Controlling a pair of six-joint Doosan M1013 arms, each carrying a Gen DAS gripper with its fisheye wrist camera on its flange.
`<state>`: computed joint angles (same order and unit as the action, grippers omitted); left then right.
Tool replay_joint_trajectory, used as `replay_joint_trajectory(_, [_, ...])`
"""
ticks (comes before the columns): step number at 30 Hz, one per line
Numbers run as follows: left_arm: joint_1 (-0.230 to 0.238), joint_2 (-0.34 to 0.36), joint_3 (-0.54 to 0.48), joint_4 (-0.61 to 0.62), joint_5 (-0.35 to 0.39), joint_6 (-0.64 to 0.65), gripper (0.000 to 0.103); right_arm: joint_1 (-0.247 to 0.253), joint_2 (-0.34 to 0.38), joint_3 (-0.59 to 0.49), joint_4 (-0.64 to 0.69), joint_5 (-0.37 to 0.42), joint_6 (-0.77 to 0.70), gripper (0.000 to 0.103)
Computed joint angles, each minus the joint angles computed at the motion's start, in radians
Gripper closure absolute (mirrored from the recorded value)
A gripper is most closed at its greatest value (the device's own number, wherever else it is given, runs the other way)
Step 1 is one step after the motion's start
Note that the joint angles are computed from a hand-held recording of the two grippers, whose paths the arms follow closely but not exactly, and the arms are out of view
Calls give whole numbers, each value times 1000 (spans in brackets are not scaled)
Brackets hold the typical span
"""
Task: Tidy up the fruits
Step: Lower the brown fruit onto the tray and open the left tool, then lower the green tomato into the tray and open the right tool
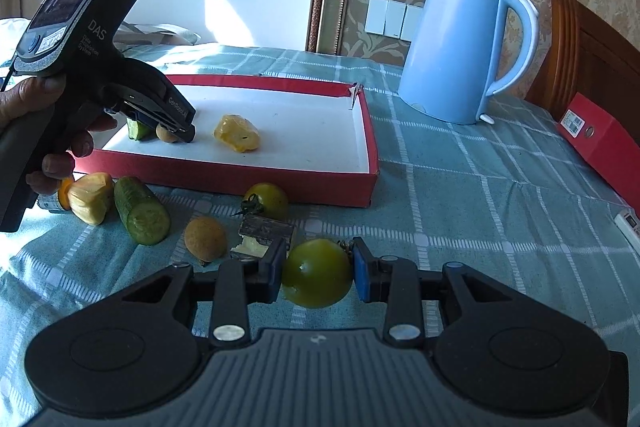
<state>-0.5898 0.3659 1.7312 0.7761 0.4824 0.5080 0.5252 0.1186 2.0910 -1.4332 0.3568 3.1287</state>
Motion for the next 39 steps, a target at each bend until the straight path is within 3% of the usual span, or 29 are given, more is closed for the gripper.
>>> replay_joint_trajectory(7, [-5, -12, 19, 52, -1, -51, 74, 0, 2, -13, -44, -5, 21, 69])
replay_joint_trajectory(17, [-6, -63, 66, 148, 17, -172, 74, -20, 39, -89, -278, -31, 143, 69])
replay_joint_trajectory(20, [-2, -87, 91, 147, 19, -201, 74, -27, 68, -124, -290, -49, 122, 69])
replay_joint_trajectory(24, [3, -120, 122, 141, 18, -225, 74, -35, 107, -166, -196, -68, 7, 69])
replay_joint_trajectory(30, [5, -162, 169, 130, 17, -259, 73, -49, 172, -227, 51, -80, -255, 69])
replay_joint_trajectory(35, [-4, -184, 199, 148, 24, -287, 72, -63, 213, -273, 386, -79, -587, 69])
replay_joint_trajectory(39, [-17, -203, 213, 179, 27, -324, 72, -69, 221, -282, 445, -82, -626, 69])
